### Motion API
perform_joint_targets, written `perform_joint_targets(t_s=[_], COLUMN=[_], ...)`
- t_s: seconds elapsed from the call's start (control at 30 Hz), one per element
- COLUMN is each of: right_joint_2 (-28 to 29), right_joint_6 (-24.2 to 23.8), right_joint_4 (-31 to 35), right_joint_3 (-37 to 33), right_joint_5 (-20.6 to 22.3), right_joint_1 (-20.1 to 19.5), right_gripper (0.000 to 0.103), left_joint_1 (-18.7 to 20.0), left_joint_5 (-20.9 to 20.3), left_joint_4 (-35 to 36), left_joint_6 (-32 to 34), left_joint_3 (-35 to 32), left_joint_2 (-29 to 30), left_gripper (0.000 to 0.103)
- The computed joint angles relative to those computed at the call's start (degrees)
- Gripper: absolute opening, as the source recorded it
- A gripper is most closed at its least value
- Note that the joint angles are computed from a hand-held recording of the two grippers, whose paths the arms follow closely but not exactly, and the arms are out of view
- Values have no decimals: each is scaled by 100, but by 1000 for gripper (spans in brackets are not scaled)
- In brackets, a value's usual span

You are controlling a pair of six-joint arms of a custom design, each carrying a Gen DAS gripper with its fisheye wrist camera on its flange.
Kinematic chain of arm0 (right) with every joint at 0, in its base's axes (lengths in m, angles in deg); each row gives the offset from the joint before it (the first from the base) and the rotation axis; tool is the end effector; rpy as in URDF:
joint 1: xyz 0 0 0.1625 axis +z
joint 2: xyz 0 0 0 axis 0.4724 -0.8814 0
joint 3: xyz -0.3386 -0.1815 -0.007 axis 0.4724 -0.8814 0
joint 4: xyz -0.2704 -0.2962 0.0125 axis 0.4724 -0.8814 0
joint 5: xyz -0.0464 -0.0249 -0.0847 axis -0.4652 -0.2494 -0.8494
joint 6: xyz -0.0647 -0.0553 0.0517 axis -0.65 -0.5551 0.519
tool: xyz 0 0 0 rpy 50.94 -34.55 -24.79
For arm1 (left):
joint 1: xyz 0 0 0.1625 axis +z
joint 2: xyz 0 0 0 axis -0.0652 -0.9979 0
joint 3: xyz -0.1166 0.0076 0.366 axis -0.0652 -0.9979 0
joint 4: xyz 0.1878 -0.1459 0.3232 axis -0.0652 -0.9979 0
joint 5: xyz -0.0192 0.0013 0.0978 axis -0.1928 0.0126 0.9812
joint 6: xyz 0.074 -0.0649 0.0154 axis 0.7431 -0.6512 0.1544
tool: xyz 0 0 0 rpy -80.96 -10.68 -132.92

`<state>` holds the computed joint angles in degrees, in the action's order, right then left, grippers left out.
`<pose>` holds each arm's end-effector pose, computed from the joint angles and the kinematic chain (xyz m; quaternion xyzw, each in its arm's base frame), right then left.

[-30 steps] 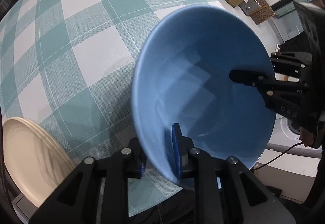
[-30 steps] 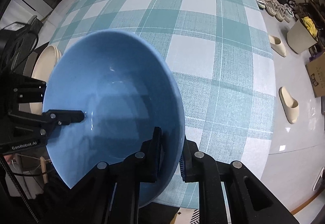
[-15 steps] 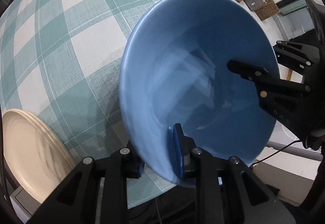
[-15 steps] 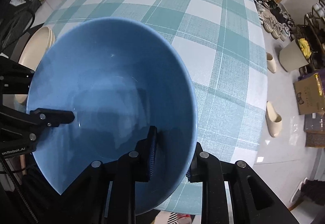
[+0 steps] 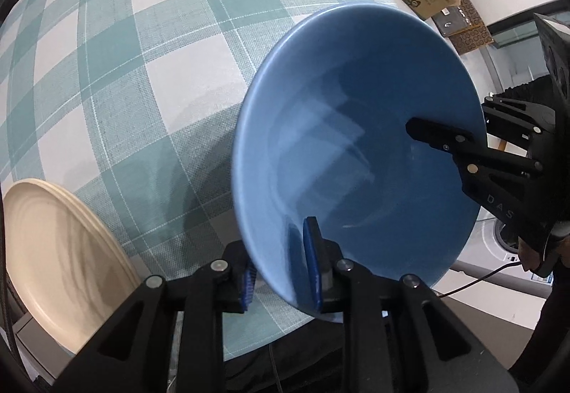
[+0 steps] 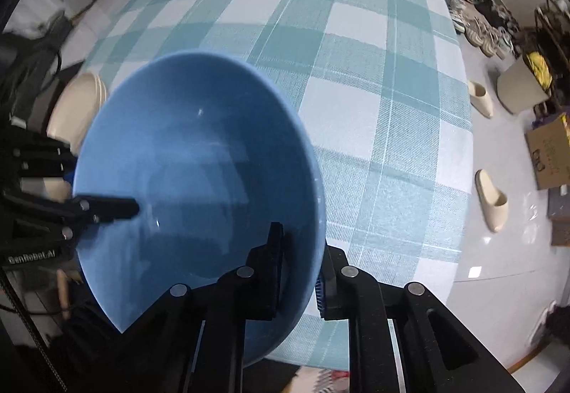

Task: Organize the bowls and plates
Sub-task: 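Lift the blue bowl stack and carry it toward the cream plates with both grippers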

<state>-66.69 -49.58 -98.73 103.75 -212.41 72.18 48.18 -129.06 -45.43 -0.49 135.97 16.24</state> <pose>0.1674 -0.5507 0.2279 0.0855 -0.9264 0.0566 0.3623 -0.3055 -0.5200 0.1550 0.2575 0.9287 0.1413 0.2265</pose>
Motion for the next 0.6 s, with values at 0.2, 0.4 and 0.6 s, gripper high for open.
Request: perform_joint_targets(t_s=[0.2, 0.4, 0.6], right_joint_2=[3, 39, 7], right_joint_6=[-36, -295, -318], right_joint_4=[23, -302, -360], right_joint_3=[28, 179, 261], right_joint_5=[108, 36, 152], right_joint_1=[-123, -164, -253], right_gripper=[16, 20, 24], left_joint_1=[-48, -142, -230], left_joint_5=[38, 200, 353], left_joint_4=[0, 105, 138], left_joint_6=[57, -24, 44], left_joint_3=[64, 91, -6], left_joint_2=[-14, 112, 207], left_gripper=[21, 23, 22])
